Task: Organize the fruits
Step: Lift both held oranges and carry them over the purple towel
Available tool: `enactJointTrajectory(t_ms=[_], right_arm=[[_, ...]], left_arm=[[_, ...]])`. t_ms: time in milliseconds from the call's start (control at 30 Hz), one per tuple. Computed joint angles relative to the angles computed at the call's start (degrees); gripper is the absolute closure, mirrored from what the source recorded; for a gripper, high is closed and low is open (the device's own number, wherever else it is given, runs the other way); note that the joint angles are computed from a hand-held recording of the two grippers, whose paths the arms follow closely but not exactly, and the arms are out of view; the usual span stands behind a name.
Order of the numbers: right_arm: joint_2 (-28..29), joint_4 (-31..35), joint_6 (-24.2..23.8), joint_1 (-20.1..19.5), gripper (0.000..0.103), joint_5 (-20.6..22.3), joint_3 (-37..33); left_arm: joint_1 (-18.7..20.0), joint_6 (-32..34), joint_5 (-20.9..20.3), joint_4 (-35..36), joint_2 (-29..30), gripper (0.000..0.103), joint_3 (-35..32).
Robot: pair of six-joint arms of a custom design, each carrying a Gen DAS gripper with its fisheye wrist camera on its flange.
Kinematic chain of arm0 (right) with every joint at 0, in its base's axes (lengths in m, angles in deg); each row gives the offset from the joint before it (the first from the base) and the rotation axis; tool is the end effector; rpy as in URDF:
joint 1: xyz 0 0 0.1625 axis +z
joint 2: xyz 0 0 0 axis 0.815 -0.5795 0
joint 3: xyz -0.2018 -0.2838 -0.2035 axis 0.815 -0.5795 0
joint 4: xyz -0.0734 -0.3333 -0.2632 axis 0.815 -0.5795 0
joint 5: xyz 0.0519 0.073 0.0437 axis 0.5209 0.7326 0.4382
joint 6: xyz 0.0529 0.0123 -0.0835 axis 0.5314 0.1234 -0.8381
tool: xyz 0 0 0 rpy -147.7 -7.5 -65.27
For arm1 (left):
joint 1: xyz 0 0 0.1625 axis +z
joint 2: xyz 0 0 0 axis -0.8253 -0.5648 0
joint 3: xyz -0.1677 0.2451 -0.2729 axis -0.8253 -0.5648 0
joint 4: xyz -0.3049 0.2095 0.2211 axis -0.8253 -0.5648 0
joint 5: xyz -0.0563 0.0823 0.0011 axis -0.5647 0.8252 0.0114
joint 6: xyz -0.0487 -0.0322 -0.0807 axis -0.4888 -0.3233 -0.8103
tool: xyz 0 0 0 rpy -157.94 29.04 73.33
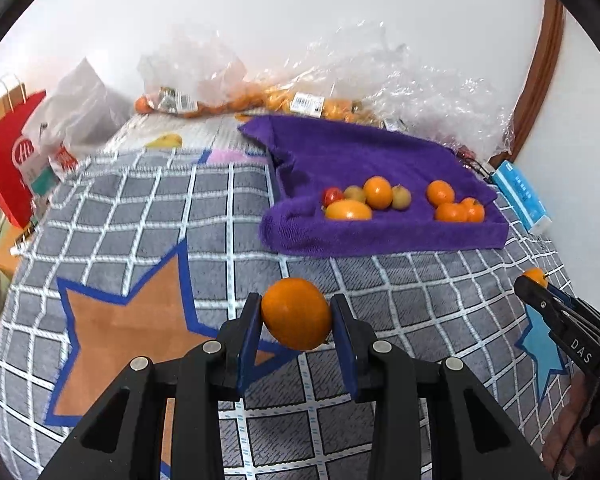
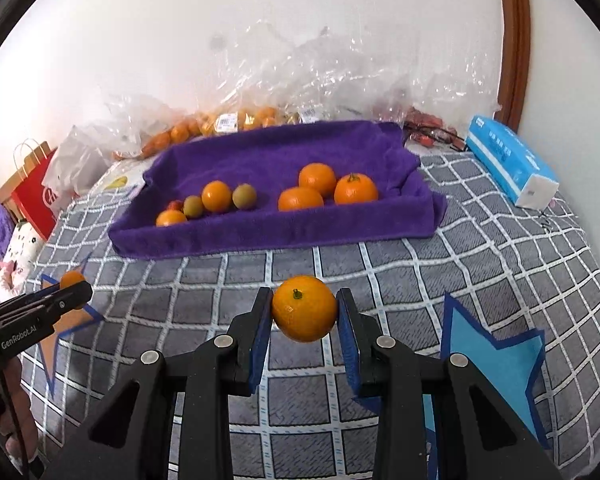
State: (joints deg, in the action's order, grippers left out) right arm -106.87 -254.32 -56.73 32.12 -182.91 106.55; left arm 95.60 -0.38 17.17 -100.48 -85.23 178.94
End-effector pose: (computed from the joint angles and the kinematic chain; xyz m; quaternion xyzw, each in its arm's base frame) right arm 0.0613 -0.5479 0.3081 0.1529 -0.8821 0.3209 0.3091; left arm -0.3242 -0.5497 0.0306 0.1009 0.8876 -0.3396 0.2943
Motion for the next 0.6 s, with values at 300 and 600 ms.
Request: enactJointTrajectory(t_ms=[300, 600], right_arm=[[-0.93, -0.62, 0.47, 1.17, 0.071, 0.35, -0.21], [-1.44, -0.50, 0.75, 1.70, 0.071, 0.69, -0.40]], left_arm=[[-1.31, 1.05, 1.18, -0.72, -1.08, 0.070, -0.12], [-1.57, 0.94, 0.90, -0.94, -1.79, 0.070, -0.57]])
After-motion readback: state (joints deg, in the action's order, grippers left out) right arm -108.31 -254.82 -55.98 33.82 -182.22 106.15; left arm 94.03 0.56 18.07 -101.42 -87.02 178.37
